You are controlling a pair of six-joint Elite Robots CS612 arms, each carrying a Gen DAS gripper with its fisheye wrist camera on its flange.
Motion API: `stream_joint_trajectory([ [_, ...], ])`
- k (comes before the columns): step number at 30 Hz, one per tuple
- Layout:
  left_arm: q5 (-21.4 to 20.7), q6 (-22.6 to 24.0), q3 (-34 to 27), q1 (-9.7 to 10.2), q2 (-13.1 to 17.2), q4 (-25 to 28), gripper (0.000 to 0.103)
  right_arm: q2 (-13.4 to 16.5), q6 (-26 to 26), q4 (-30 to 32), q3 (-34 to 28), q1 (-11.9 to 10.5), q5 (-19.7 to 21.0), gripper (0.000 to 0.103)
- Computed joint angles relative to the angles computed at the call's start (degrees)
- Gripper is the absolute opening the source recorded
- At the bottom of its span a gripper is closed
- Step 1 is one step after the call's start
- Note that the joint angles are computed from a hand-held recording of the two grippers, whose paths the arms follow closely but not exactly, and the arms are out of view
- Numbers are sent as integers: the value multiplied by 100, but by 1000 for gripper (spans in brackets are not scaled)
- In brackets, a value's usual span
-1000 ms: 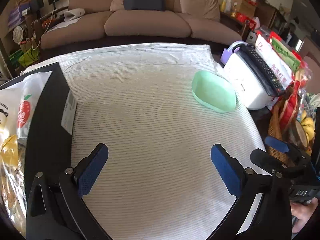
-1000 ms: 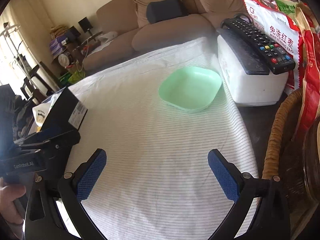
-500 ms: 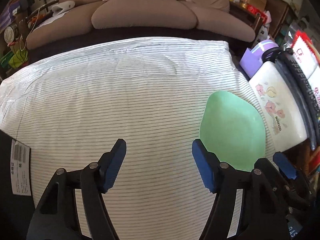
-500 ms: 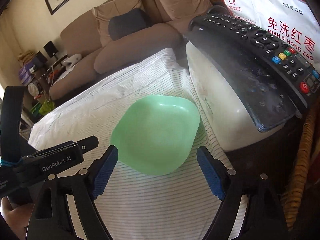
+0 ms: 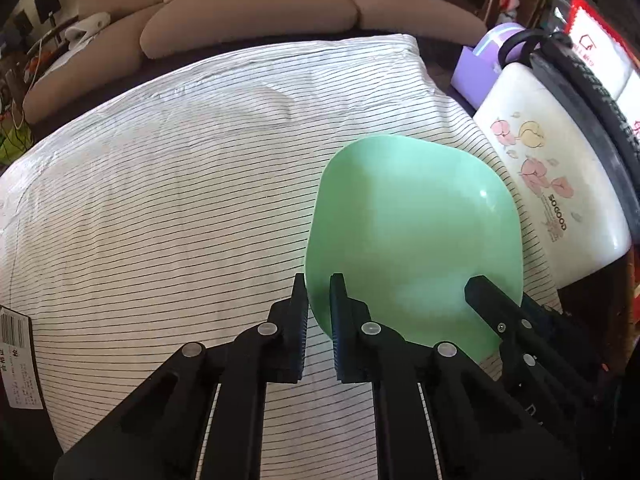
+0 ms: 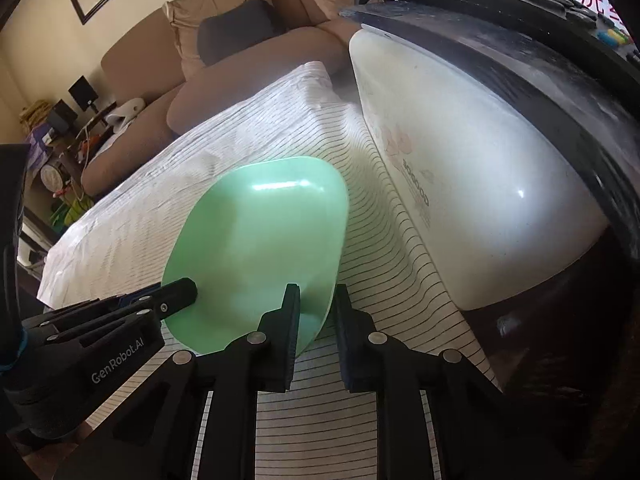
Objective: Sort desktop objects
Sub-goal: 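Grasp the rim of the pale green dish with the left gripper, then carry the green dish over the white box with the left gripper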
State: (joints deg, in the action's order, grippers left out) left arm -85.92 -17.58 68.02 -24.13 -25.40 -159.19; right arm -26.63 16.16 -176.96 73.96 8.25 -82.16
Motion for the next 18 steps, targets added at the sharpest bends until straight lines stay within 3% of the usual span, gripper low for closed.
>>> stream_joint_trajectory([
  [5,-315,-66,547,86,-343,-433,7,-201,-4,-249,326,-28,293,15],
  [10,-259,-61,1397,141,-967,-869,8,-593,-253,-461,729,104,384,15],
  [18,90,-245,2865,363,-2025,-1507,8,-1181,-605,-490,1209,562,609,15],
])
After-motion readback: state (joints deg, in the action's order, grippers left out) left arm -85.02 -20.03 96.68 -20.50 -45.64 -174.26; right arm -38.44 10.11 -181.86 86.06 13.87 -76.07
